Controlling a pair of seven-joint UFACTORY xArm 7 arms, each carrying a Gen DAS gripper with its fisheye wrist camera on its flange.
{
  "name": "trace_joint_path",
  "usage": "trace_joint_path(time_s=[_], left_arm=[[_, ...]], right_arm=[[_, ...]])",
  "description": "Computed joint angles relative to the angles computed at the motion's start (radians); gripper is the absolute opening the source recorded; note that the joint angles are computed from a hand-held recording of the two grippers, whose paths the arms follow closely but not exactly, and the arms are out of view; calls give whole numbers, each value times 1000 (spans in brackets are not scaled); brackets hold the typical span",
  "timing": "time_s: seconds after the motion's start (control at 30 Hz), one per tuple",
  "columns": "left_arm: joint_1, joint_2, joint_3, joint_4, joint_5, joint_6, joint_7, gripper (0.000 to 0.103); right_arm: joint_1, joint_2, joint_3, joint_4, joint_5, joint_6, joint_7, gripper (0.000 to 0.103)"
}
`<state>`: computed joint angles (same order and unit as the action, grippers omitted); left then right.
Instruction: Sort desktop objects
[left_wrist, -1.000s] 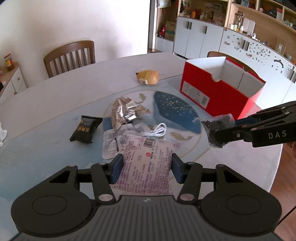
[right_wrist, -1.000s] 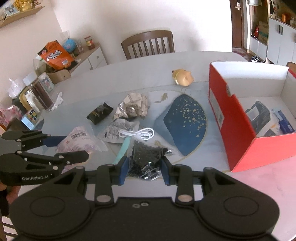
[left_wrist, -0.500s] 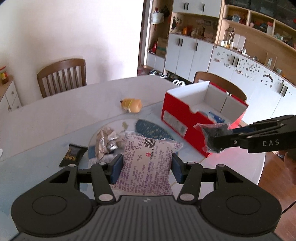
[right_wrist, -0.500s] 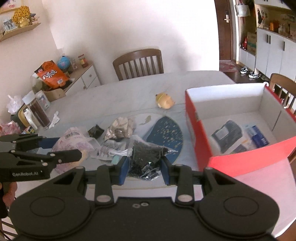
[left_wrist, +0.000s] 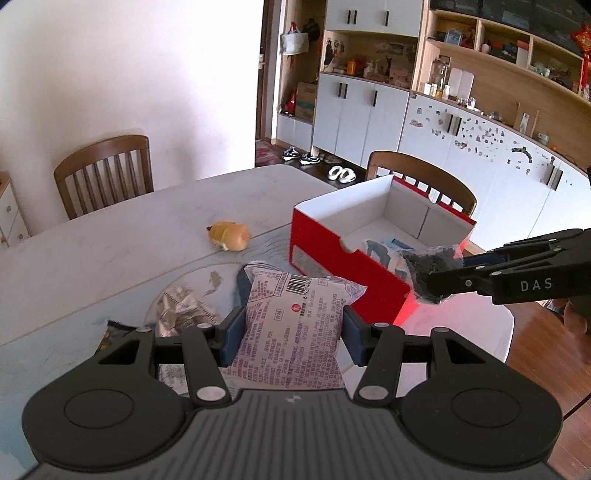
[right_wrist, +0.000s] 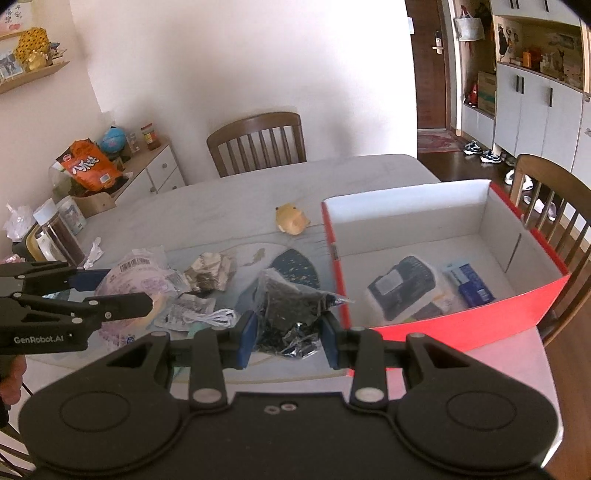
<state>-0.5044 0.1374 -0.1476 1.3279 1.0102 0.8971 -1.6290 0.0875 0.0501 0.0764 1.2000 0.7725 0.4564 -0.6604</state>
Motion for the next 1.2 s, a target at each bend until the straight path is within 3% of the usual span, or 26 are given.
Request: trace_joint_path(time_s=[0.6, 0.97, 1.2], left_arm=[[-91, 285, 114, 374, -61, 23, 125, 54], [-128, 499, 209, 682, -192, 34, 310, 54], [-116, 674, 260, 957, -321, 88, 475, 54]], right_arm=[[-131, 102, -22, 135, 47, 109, -151, 36], [-216, 195, -11, 246, 45, 150, -187, 36], [-259, 276, 7, 342, 15, 179, -175, 36]])
